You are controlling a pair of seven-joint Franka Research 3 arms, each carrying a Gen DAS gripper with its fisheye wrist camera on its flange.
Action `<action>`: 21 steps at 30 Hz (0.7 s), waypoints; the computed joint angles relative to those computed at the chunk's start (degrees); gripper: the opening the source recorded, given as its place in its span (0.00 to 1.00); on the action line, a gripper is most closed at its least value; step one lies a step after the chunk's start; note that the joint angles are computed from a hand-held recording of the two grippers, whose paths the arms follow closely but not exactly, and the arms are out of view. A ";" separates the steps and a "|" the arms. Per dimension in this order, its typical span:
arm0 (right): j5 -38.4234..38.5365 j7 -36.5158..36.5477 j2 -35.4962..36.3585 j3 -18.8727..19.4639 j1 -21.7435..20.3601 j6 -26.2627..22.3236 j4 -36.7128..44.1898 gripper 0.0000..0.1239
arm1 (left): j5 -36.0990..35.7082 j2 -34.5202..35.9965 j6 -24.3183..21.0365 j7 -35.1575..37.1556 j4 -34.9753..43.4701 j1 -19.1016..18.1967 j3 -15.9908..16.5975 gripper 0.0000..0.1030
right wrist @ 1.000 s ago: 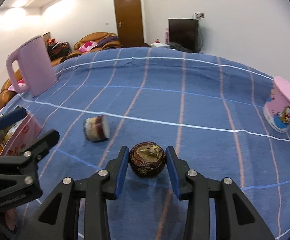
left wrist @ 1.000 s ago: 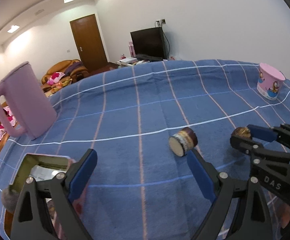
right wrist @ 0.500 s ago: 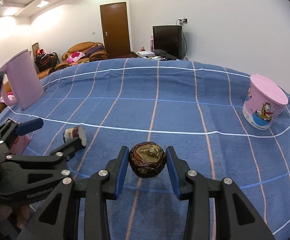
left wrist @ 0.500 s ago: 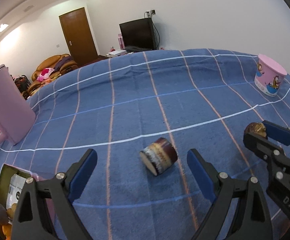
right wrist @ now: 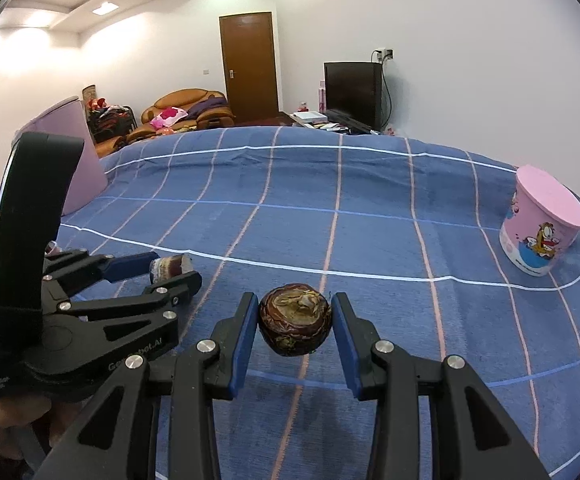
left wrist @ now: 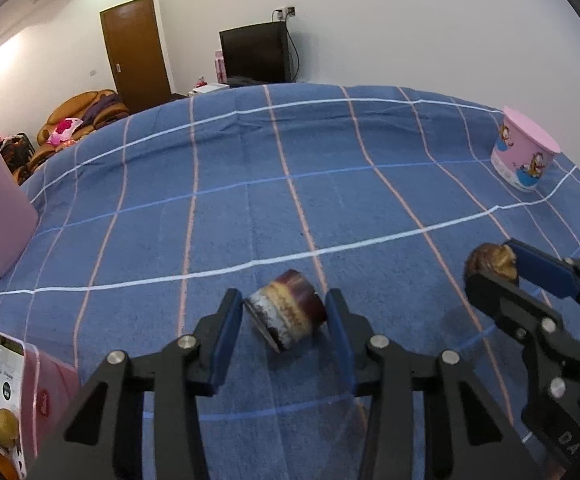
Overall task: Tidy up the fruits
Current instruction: 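Lift and carry the cut slice and brown fruit in both tools toward the tin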
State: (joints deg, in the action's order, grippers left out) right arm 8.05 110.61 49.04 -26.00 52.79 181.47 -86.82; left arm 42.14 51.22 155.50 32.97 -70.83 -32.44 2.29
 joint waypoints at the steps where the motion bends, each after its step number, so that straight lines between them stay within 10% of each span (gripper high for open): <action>1: -0.01 -0.17 -0.03 0.43 -0.35 -0.07 0.12 0.32 | 0.06 -0.25 0.46 -0.20 -0.46 -0.01 -0.01 0.44; 21: 7.04 -4.05 0.46 -3.65 4.30 5.33 -2.69 0.32 | 13.82 -4.68 5.19 -15.59 -6.69 -3.89 5.57 0.44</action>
State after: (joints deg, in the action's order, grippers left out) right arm 15.10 106.57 49.51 -29.65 57.08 186.80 -89.51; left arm 55.95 46.53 160.69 17.37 -77.52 -36.33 7.86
